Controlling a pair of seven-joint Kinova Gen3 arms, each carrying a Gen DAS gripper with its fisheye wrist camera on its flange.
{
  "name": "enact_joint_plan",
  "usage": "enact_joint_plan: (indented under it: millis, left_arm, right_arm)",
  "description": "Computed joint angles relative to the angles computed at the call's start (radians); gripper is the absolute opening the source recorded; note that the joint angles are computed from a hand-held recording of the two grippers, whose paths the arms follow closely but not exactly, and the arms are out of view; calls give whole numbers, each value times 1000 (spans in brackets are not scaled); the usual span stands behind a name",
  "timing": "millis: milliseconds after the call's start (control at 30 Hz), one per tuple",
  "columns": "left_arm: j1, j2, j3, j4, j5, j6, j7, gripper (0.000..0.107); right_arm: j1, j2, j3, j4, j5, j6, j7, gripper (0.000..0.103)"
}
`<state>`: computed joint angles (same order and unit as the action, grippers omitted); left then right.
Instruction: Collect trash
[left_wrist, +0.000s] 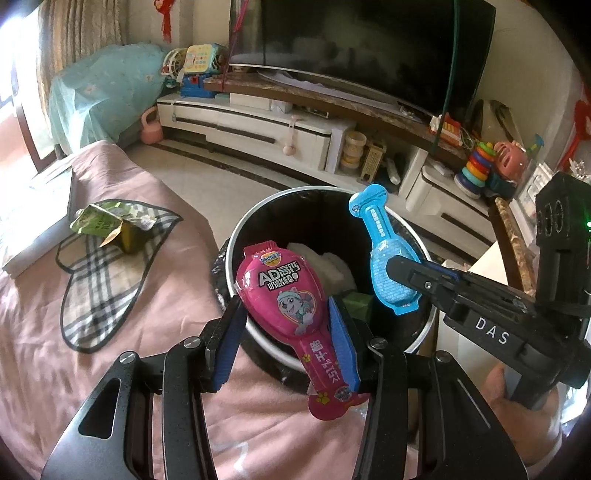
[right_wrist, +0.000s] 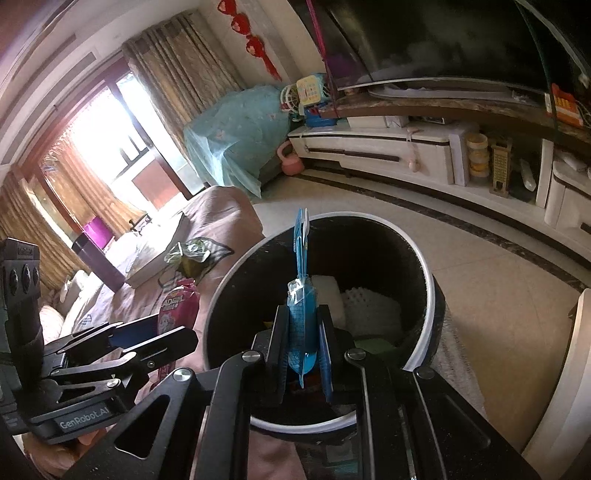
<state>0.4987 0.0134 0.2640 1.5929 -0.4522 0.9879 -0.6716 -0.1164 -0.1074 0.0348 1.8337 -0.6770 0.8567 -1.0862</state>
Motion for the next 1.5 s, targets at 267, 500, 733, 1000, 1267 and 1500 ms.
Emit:
enact_joint_plan:
  millis: [267,500,733,1000,1267,1500]
  left_arm:
    - [-8,7,-15,-10,30,-23,-23,58]
    - [-27,-46,-3,45,19,-50,32,68]
    - [-76,-145,48,132,7,-64,107,69]
    - [-153,-276,168,231,-13,-39,219,73]
    - [-274,-433,325,313,-1,0,303,82]
    - [-429,-596,476,342,12,31,326,97]
  right_arm:
    - [28,28,15,-14,-30,21,9,20]
    - [47,1,23,2,-69,22,29,42]
    - [25,-58,32,32,-77,16,30,58]
    - [-35,-173,35,109,-56,-33,-22,83]
    - [-82,-331,-22,205,59,-124,-166,101]
    - [-48,-460,-145,250,217,-182,-333,102]
